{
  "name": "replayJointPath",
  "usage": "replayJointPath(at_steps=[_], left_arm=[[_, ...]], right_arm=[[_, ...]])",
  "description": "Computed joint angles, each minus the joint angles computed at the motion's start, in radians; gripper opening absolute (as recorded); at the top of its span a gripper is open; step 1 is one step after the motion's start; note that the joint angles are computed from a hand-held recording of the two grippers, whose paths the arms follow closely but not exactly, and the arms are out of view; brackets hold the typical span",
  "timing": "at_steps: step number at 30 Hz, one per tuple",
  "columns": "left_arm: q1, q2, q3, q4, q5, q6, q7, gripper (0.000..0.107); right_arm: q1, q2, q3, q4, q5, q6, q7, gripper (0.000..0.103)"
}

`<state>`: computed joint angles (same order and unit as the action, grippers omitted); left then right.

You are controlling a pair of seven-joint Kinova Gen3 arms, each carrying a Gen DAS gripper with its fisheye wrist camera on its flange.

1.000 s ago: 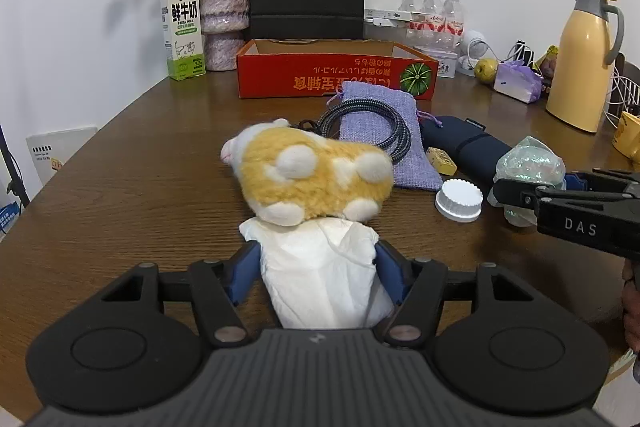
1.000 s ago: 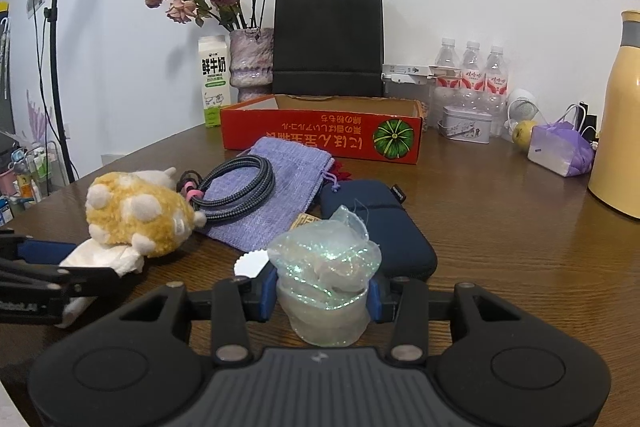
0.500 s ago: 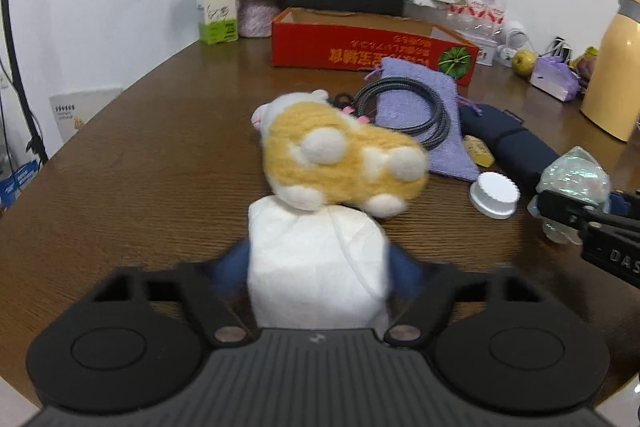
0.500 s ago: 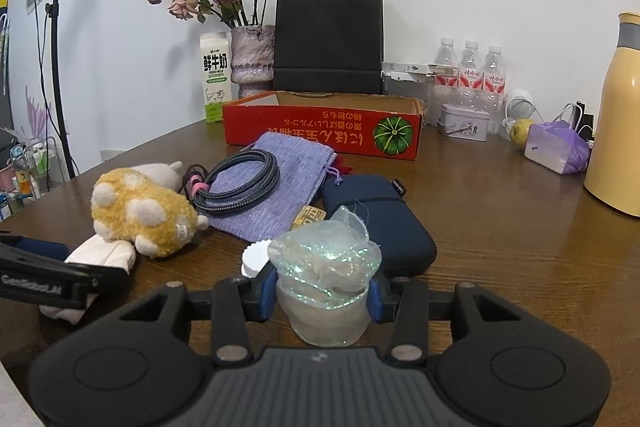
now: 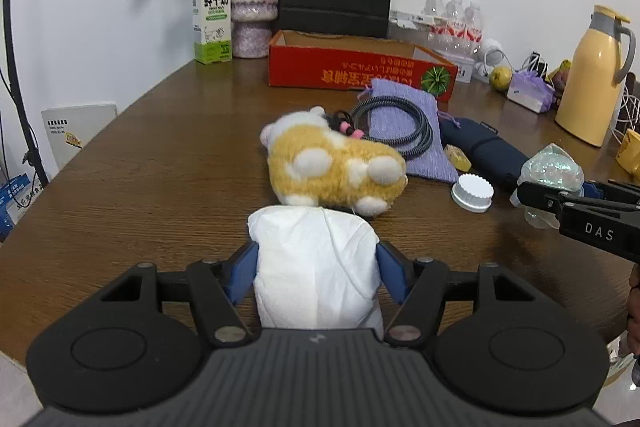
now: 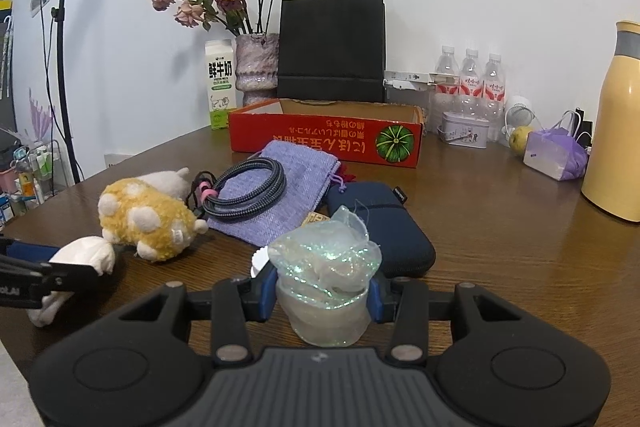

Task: Organize objects
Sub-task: 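Carry the tissue and the cup with both tools over the red box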

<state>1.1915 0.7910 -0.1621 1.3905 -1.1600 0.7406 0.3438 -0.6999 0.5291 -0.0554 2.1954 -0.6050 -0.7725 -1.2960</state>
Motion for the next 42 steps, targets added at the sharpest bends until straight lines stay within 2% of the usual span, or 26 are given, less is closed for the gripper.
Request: replayJointPath(at_steps=[4, 9, 15, 21, 32, 42], left_arm=[[0.03, -0.017, -0.021, 0.033, -0.053, 0.014, 0.057, 0.065], [0.026, -0.028, -0.003, 0.034, -0.122, 0.05, 0.093, 0.065], [-0.004, -0.023, 0.021, 0.0, -0.192, 0.065, 0.091, 0.065], [-0.043, -0.003, 0.024, -0.068, -0.214, 0.053, 0.049, 0.065], [-0.106, 0.054, -0.033, -0.236, -0.137, -0.01, -0.087, 0.065], [-0.168, 0.13, -0.096, -0.438, 0.015, -0.061, -0.267, 0.065]], right_arm=[[-0.009, -0.008, 0.0, 0.006, -0.01, -0.01, 0.009, 0.042], [-0.013, -0.018, -0.001, 0.004, -0.017, -0.014, 0.027, 0.042], [-0.014, -0.029, 0.004, -0.019, -0.028, -0.012, 0.067, 0.042], [0.004, -0.031, 0.008, -0.065, -0.031, 0.002, 0.103, 0.042], [0.045, -0.003, 0.032, -0.224, -0.023, 0.086, 0.157, 0.042], [0.065, 0.043, 0.067, -0.414, -0.028, 0.193, 0.216, 0.042]])
